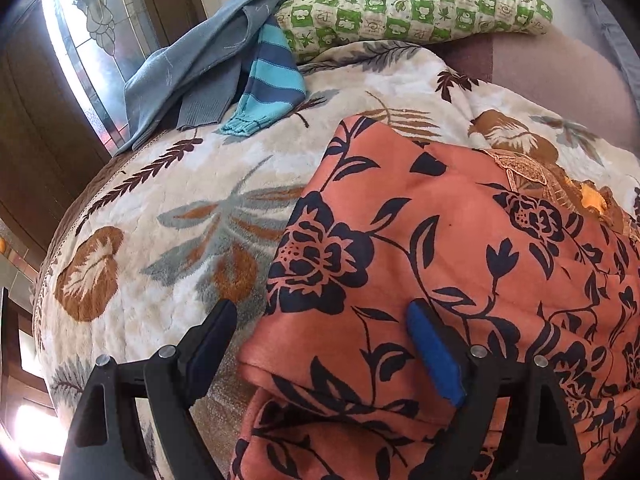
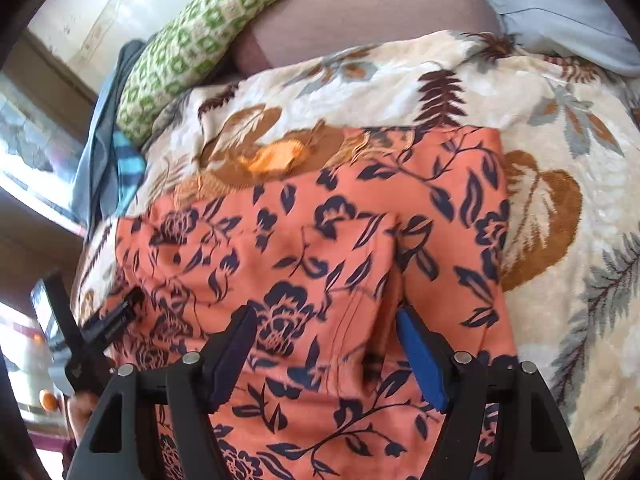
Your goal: Fold small clothes
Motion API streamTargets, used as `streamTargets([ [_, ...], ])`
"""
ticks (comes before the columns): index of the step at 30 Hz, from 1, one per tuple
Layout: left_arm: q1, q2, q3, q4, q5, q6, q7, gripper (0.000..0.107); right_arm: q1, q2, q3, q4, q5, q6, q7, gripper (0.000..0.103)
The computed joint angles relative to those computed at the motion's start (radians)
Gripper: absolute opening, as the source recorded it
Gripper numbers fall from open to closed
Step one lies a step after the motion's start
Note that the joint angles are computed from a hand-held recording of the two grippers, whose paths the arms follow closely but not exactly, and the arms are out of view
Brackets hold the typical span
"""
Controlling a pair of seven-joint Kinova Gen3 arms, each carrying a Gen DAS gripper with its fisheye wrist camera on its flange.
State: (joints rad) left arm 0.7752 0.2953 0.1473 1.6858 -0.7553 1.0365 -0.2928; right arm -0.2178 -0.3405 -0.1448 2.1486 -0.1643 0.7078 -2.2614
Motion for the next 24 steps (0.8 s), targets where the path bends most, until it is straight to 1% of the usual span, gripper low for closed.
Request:
streamTargets([
  [2, 0.002, 0.004, -0.001, -0.003, -0.003, 0.003, 0.004, 0.088, -0.008, -0.009, 0.085, 0.045, -0.081, -0.064, 0.053, 0.076],
  [3, 0.004, 0.006, -0.001, -0.006, -0.006, 0.005, 0.005, 0.088, -0.003, 0.007, 0.108, 0.051, -0.122, -0.076, 0.094, 0.076],
  [4, 0.004, 0.007, -0.002, -0.008, -0.006, 0.006, 0.006, 0.088, 0.016, 0.036, 0.112, 0.044, -0.157, -0.078, 0.133, 0.076],
  [6, -0.001, 0.003, -0.002, -0.007, 0.001, -0.002, 0.005, 0.088, 0.092, 0.096, 0.077, 0.035, -0.210, -0.082, 0.193, 0.076],
  [8, -0.018, -0.011, -0.002, 0.000, 0.022, -0.024, -0.002, 0.088, 0.123, 0.135, 0.050, 0.050, -0.274, -0.113, 0.227, 0.075],
  [9, -0.027, -0.019, -0.004, 0.004, 0.032, -0.034, 0.002, 0.088, 0.143, 0.151, 0.018, 0.047, -0.282, -0.128, 0.226, 0.073],
  [10, -0.034, -0.029, -0.007, 0.010, 0.038, -0.041, 0.013, 0.088, 0.181, 0.159, -0.028, 0.047, -0.273, -0.139, 0.231, 0.062],
  [11, -0.039, -0.041, -0.012, 0.020, 0.036, -0.048, 0.033, 0.088, 0.218, 0.164, -0.075, 0.034, -0.249, -0.133, 0.222, 0.033],
  [12, -0.042, -0.055, -0.018, 0.031, 0.024, -0.051, 0.063, 0.088, 0.244, 0.164, -0.121, 0.023, -0.213, -0.132, 0.197, 0.016],
  [13, -0.043, -0.070, -0.023, 0.044, 0.004, -0.048, 0.104, 0.088, 0.269, 0.150, -0.167, 0.022, -0.188, -0.146, 0.157, 0.011],
  [14, -0.045, -0.085, -0.026, 0.056, -0.019, -0.040, 0.144, 0.088, 0.296, 0.126, -0.214, 0.025, -0.147, -0.167, 0.116, 0.011],
  [17, -0.074, -0.122, -0.022, 0.087, -0.065, -0.010, 0.246, 0.088, 0.413, 0.020, -0.353, 0.006, -0.025, -0.177, 0.037, 0.010],
  [18, -0.090, -0.125, -0.018, 0.090, -0.064, 0.001, 0.261, 0.088, 0.459, -0.015, -0.397, 0.001, 0.016, -0.184, -0.004, 0.010],
  [20, -0.135, -0.133, -0.005, 0.101, -0.031, -0.019, 0.248, 0.088, 0.552, -0.083, -0.461, -0.005, 0.097, -0.163, -0.075, 0.010],
  [21, -0.153, -0.131, 0.003, 0.102, -0.013, -0.035, 0.229, 0.088, 0.581, -0.097, -0.473, -0.007, 0.138, -0.142, -0.105, 0.010],
  [22, -0.162, -0.123, 0.011, 0.098, -0.002, -0.042, 0.205, 0.088, 0.592, -0.093, -0.470, 0.002, 0.171, -0.137, -0.131, 0.010],
  [23, -0.164, -0.109, 0.020, 0.087, 0.004, -0.043, 0.173, 0.088, 0.584, -0.070, -0.457, 0.014, 0.188, -0.149, -0.156, 0.010],
  [24, -0.158, -0.090, 0.027, 0.073, 0.002, -0.038, 0.146, 0.088, 0.557, -0.032, -0.425, 0.033, 0.189, -0.177, -0.184, 0.010],
])
